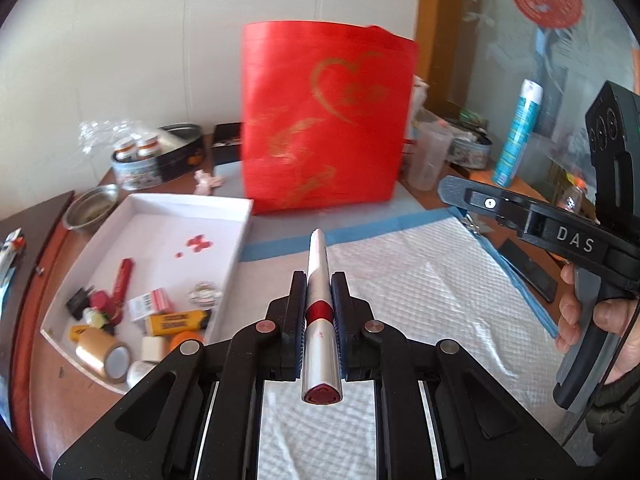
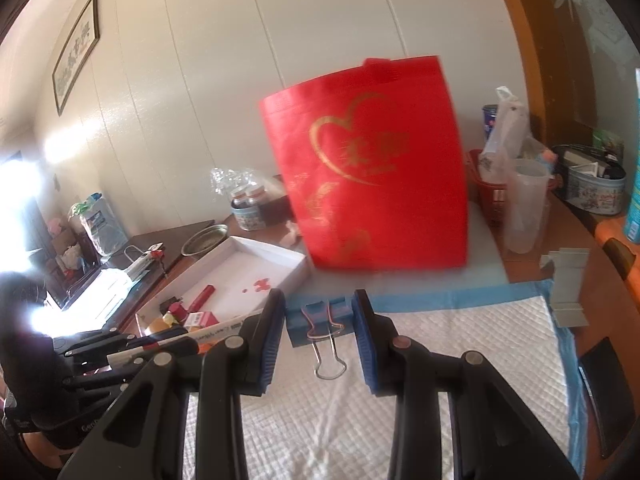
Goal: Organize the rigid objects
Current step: 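Carry the white marker and blue binder clip over the tray with both tools, then open both tools to drop the marker and binder clip into the tray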
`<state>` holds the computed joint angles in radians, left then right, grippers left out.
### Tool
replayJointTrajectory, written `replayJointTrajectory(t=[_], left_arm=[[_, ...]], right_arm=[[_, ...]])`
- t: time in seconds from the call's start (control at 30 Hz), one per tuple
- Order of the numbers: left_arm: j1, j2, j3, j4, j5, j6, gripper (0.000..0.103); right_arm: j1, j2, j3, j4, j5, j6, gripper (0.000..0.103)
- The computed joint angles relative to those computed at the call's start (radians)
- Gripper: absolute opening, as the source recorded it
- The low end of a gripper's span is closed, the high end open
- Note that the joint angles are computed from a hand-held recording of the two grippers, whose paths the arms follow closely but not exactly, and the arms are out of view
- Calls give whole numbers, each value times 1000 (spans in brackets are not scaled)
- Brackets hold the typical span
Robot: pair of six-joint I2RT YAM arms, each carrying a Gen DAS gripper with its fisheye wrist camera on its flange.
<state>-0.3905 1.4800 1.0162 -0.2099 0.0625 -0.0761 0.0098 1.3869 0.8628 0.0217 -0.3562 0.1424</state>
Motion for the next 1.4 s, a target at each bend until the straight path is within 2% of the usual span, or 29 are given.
replayJointTrajectory(t=[0.37, 0.5, 0.7, 0.87, 1.07, 1.33, 1.37, 1.4], left_arm=[[294, -63, -51, -9, 94, 58, 12], [416, -2, 25, -33, 139, 104, 12], [535, 209, 216, -88, 176, 120, 12], [538, 367, 299, -102, 167, 113, 12], [528, 483, 344, -87, 132, 109, 12], [553, 563, 391, -87, 189, 55, 12], [548, 564, 390, -83, 178, 47, 19], [544, 564, 389, -81, 169, 42, 27]], right_arm=[[208, 153, 132, 18, 93, 48, 34], [273, 231, 229, -9, 124, 37, 34], [344, 388, 432, -70, 142, 50, 34], [409, 545, 571, -125, 165, 58, 34], [474, 743, 728, -204, 178, 71, 34], [495, 806, 777, -209, 228, 41, 35], [494, 809, 774, -199, 237, 42, 39], [492, 810, 774, -198, 239, 42, 59]])
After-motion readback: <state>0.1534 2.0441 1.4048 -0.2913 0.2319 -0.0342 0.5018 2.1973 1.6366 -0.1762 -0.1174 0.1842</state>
